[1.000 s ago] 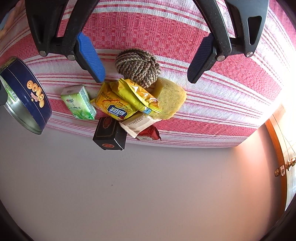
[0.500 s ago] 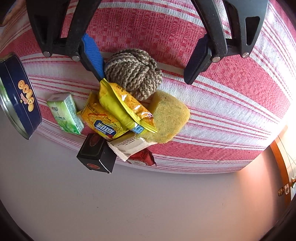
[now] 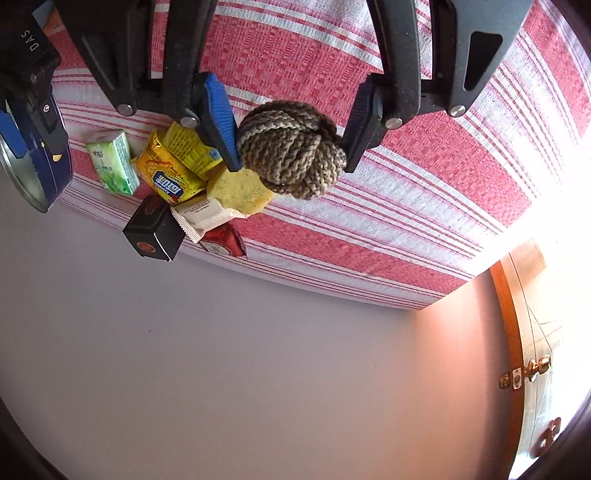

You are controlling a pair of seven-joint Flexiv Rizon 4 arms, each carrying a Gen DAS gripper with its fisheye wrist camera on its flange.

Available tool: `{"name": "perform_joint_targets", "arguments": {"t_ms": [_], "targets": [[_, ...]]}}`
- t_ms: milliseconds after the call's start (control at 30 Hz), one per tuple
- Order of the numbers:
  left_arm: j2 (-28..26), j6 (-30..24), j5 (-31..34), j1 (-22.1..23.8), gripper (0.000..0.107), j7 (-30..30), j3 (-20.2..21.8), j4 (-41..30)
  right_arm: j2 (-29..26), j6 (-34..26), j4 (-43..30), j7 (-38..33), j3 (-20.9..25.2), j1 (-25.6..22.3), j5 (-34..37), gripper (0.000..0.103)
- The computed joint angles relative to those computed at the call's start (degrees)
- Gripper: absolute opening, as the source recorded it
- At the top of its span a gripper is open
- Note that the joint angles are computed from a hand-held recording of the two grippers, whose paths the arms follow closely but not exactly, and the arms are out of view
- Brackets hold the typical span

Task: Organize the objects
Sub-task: 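Grasp the rope knot ball with the left tool while the right tool grasps another green tissue pack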

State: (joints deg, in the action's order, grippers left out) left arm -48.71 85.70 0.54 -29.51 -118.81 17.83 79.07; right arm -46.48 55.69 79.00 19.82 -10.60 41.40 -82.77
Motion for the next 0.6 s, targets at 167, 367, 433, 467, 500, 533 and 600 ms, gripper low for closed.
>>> {"name": "perform_joint_targets", "arguments": {"t_ms": [167, 367, 433, 467, 500, 533, 600], "targets": [[0.1, 6.6, -1.4, 1.1, 0.056, 0.3, -0.7, 1.5, -6.7, -0.3, -9.7, -14.9, 3.4, -2.1, 15.0, 0.096], [-0.9, 8.0, -5.5, -0.7, 0.056, 2.8, 1.1, 1.5, -14.5, -6.2, -22.8, -33.0, 10.1, -5.2, 33.9, 0.081], [-1.2, 7.0, -6.4, -0.2, 0.057, 4.6, -0.1, 0.8, -16.2, -7.9, -25.9, -37.0, 12.0, -6.1, 38.6, 0.075], [-1.3, 6.7, -6.8, 0.1, 0.056, 5.3, -0.7, 0.7, -16.9, -8.4, -27.1, -38.8, 12.9, -6.5, 40.7, 0.074], [-1.3, 6.5, -7.0, 0.6, 0.057, 6.0, -1.6, 0.7, -16.9, -8.3, -27.1, -39.2, 12.5, -6.3, 41.6, 0.072], [-1.5, 6.3, -7.3, 0.7, 0.057, 6.4, -2.0, 0.6, -16.4, -7.2, -26.2, -38.9, 11.6, -5.9, 42.0, 0.065], [-2.1, 5.8, -8.0, -0.4, 0.057, 6.0, -0.2, 0.1, -15.5, -6.3, -24.7, -38.4, 9.8, -5.1, 42.9, 0.053]]}}
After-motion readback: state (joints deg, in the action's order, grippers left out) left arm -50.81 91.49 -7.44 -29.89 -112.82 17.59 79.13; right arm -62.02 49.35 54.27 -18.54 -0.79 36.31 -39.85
